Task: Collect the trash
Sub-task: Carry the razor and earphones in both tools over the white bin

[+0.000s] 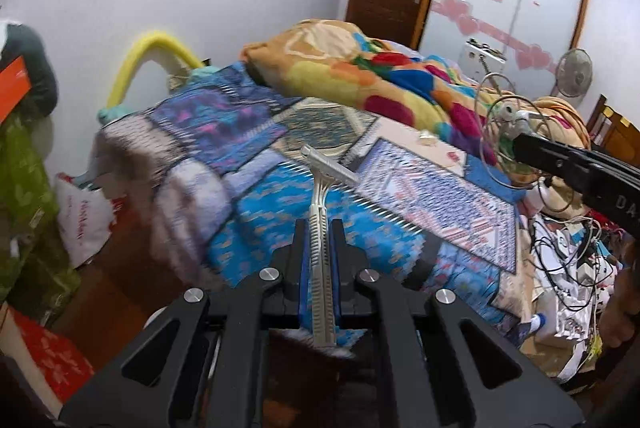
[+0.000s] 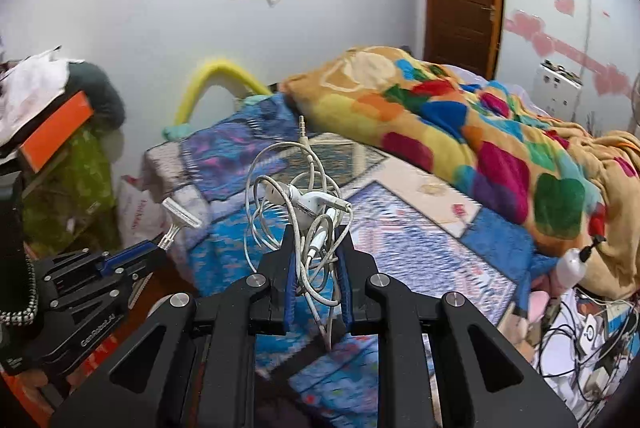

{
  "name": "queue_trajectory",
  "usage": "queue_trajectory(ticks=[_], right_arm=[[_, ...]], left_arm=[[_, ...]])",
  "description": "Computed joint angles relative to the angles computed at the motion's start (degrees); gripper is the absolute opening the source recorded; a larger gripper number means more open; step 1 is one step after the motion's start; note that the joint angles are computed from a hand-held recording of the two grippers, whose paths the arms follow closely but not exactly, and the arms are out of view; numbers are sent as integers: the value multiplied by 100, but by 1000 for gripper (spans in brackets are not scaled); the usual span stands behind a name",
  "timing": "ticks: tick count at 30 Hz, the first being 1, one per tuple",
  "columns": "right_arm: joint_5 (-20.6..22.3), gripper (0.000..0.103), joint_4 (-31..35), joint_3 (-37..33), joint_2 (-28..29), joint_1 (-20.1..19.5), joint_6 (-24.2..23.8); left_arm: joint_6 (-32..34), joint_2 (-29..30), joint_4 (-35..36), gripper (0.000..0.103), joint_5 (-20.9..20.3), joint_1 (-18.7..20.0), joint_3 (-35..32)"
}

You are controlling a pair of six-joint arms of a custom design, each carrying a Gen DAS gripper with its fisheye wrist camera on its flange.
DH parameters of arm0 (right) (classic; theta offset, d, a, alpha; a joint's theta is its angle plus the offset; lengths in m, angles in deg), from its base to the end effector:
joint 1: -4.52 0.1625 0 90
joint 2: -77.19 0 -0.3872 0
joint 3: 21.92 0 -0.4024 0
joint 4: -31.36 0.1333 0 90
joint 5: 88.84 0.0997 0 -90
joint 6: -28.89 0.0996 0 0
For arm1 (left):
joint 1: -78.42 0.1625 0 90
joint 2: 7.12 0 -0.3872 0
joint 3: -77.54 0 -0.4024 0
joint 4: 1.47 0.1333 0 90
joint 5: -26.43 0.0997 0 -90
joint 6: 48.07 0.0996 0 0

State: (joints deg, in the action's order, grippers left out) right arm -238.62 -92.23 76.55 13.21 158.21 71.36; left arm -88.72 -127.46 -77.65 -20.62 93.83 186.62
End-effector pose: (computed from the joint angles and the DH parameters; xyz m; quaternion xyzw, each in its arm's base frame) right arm 0.5592 -0.2238 0.2309 0.1635 -0.8514 0.3943 0.3048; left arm -0.2313 -0.2724 0.4980 0.2794 0.8874 -0.2980 0.2136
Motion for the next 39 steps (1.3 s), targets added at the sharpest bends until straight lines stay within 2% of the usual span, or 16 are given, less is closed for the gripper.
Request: queue_trajectory(ticks=[5, 10, 16, 20, 27, 35, 39], right_arm=[[261, 16, -313, -286, 479, 95, -330], [704, 16, -668, -532, 971, 52, -731], [1290, 16, -850, -895, 1620, -80, -1103], [1655, 16, -830, -1144, 2038, -218, -1256], [2338, 16, -693, -1521, 2658, -497, -1301], [3035, 16, -499, -1929, 3290, -874, -1313], [3253, 16, -387, -2157, 3544, -994, -1342]], left_arm=[[-575, -397, 1123, 8, 213, -70, -299], [-1084, -704, 2130, 8, 357, -70, -558], [-1221, -987, 2699, 8, 431, 420, -752], [-816, -1135, 2474, 8, 439, 1089, -691], [200, -1246, 1517, 8, 347, 2584, -403], [1335, -1038, 247, 8, -22, 4199, -121], [1595, -885, -118, 8, -104, 4627, -20]])
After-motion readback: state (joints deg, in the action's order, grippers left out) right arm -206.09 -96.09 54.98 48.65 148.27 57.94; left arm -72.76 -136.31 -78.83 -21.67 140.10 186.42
